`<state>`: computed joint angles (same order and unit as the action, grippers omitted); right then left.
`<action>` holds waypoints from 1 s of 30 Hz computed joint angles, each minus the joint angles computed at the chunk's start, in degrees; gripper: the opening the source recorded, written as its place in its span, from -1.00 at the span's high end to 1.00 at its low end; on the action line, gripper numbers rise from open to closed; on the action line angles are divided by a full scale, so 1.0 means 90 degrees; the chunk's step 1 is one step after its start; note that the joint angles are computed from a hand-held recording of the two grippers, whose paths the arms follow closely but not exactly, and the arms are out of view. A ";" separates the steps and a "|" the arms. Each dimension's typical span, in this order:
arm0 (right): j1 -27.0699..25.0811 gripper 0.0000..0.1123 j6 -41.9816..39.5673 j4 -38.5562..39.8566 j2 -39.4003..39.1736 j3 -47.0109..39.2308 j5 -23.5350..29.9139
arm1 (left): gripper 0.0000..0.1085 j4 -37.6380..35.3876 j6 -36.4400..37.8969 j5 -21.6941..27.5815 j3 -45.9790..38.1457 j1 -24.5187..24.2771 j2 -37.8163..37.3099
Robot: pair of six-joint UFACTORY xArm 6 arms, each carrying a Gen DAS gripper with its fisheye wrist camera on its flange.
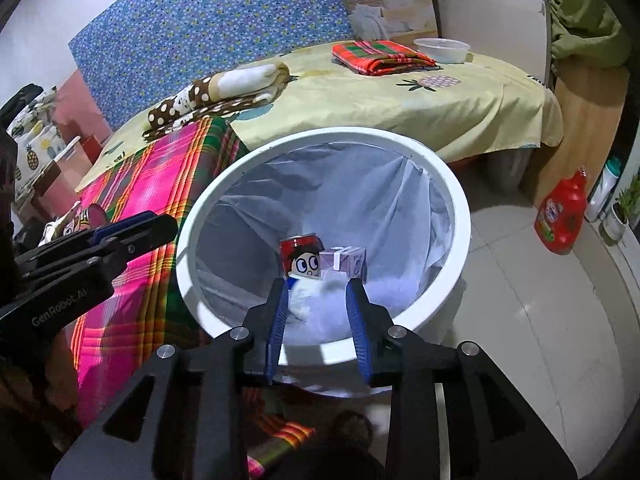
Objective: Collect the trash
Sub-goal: 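Open both grippers to drop the cup and foam sleeve into the bin, then move both open grippers back toward the remaining trash on the bed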
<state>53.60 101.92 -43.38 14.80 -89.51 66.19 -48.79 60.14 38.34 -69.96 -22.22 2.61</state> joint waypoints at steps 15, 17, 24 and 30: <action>0.0274 0.41 -0.0085 -0.0454 0.0255 -0.0497 -0.0108 | 0.32 -0.0052 -0.0137 -0.0089 0.0664 0.0495 -0.0759; 0.0312 0.41 -0.0149 -0.0519 0.0357 -0.0643 -0.0140 | 0.28 -0.0071 -0.0125 -0.0147 0.0795 0.0577 -0.0893; 0.0383 0.41 -0.0402 -0.0522 0.0748 -0.1170 -0.0380 | 0.22 -0.0107 -0.0107 -0.0354 0.1149 0.0881 -0.1288; 0.0397 0.41 -0.0730 -0.0449 0.1148 -0.1750 -0.0503 | 0.15 -0.0209 -0.0092 -0.0404 0.1311 0.1161 -0.1486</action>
